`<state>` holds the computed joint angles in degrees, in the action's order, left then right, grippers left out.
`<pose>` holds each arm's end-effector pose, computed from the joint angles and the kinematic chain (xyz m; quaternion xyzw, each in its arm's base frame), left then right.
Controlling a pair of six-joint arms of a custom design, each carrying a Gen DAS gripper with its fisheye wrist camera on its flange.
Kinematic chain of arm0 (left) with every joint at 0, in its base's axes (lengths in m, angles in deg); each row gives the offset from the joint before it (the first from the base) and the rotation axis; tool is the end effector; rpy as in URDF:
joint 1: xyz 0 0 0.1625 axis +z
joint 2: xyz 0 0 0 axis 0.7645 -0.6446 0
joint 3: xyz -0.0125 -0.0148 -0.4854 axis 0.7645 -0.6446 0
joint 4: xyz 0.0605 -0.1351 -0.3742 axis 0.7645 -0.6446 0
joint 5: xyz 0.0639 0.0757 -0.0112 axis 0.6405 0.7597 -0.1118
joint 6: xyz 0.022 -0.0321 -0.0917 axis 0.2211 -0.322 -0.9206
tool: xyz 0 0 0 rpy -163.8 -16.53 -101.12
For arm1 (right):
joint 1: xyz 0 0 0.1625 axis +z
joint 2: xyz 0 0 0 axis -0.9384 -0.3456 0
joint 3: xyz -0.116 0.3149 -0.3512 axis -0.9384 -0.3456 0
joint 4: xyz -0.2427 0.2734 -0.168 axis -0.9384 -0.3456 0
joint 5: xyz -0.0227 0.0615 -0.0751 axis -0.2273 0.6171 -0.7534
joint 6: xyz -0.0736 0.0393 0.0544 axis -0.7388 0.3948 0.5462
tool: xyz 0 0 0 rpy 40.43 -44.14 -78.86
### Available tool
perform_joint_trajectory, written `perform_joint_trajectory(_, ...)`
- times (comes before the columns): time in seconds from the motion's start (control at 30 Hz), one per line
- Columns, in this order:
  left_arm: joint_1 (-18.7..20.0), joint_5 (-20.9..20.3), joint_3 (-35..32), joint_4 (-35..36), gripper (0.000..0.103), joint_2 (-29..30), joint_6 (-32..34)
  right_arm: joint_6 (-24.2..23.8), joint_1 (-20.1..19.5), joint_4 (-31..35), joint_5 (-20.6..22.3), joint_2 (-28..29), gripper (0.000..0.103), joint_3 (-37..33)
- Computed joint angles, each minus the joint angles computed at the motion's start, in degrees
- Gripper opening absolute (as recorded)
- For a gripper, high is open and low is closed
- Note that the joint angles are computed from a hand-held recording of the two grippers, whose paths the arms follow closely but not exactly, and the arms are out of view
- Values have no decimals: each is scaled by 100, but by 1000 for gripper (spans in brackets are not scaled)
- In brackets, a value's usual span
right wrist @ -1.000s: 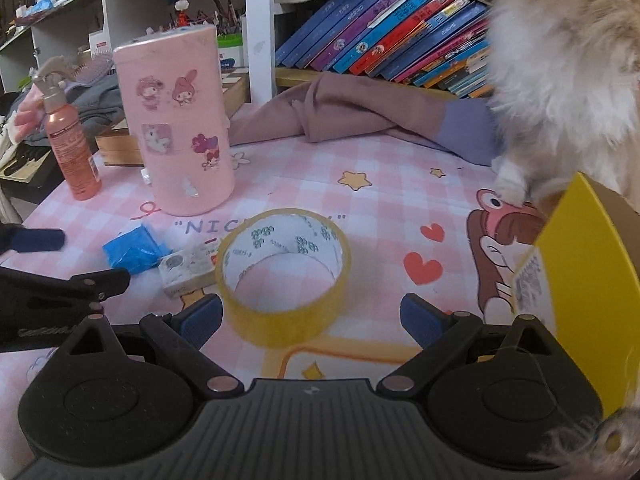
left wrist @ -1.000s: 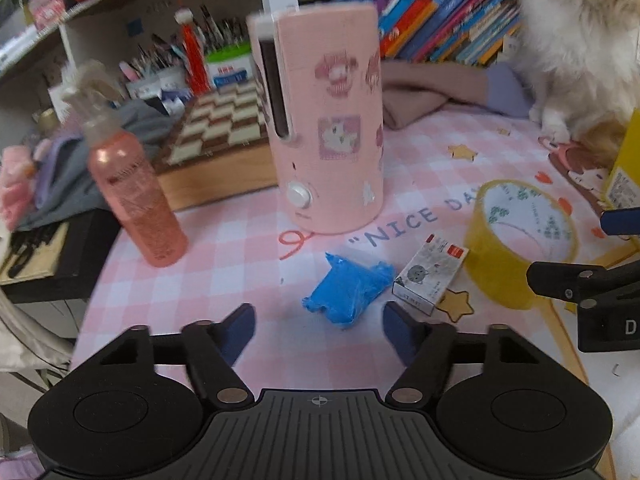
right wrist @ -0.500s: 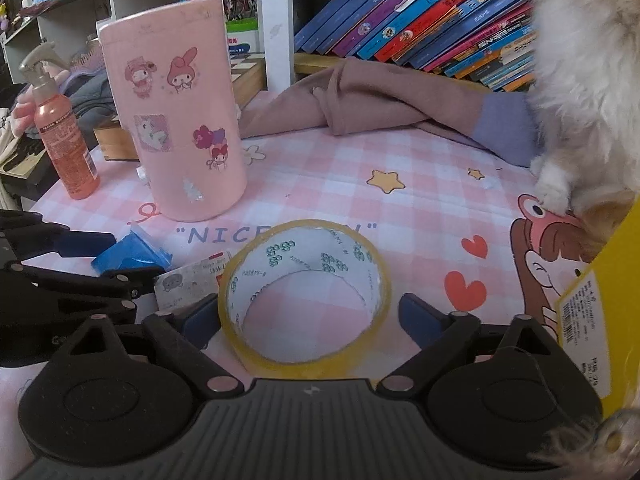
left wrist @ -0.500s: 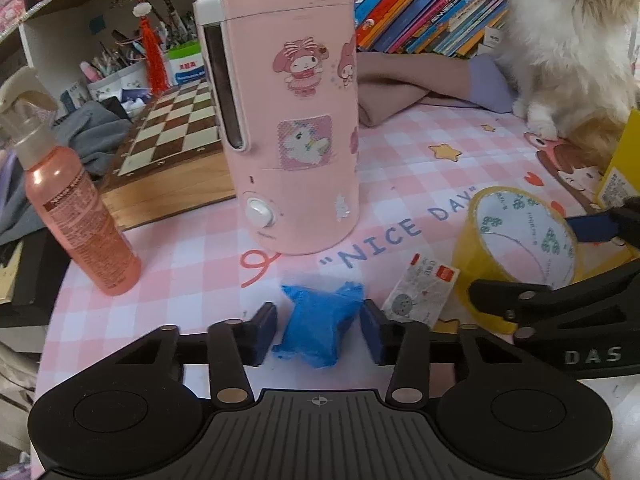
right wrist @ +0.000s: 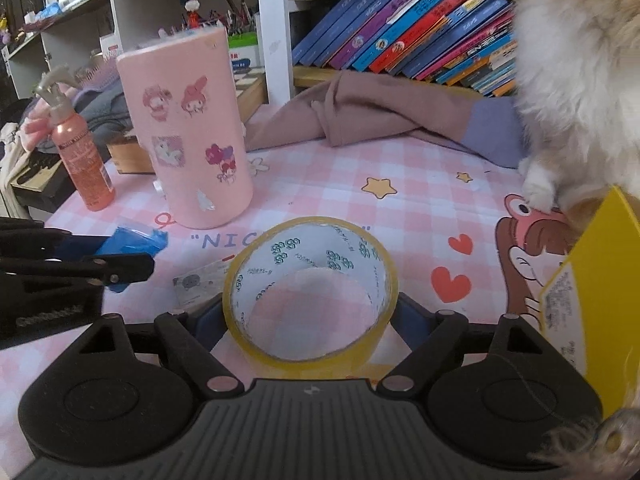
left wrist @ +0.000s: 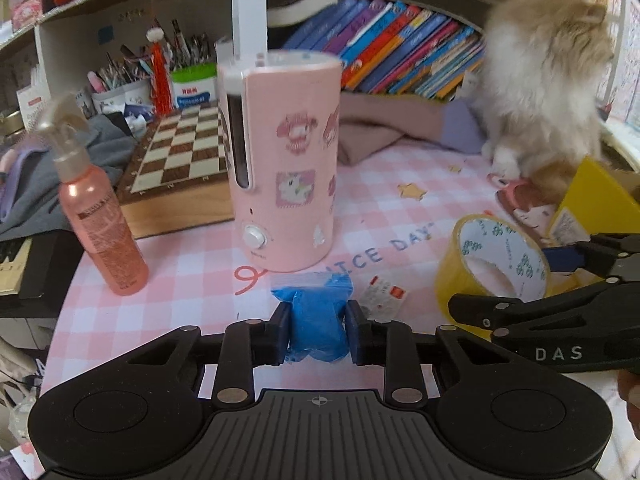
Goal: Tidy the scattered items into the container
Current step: 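Carry the blue packet in the left tool while the right tool carries the tape roll to the box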
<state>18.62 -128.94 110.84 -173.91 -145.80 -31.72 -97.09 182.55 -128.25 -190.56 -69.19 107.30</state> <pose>-0.0715 -0.6765 0.2915 0.3188 0.8692 -0.2792 0.2547 0.3426 -0.6518 0.0214 0.1539 -0.8631 0.3496 0.3305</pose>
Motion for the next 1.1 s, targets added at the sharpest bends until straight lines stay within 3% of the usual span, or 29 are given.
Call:
perform_joint_trajectory(0.5,-333,-218,950,-140,27,-927,-340,-172,512,-567,52,-400,84,874)
perform_joint_trajectory(0.77,-559,-235,1450,-67,27,-1466,-419,99,827,-821,-29,-721,84,1624)
perform_joint_trajectory(1.1,-830,-416,2170,91,26,-2170,-627,634,1311,-1212,-607,-852,84,2333)
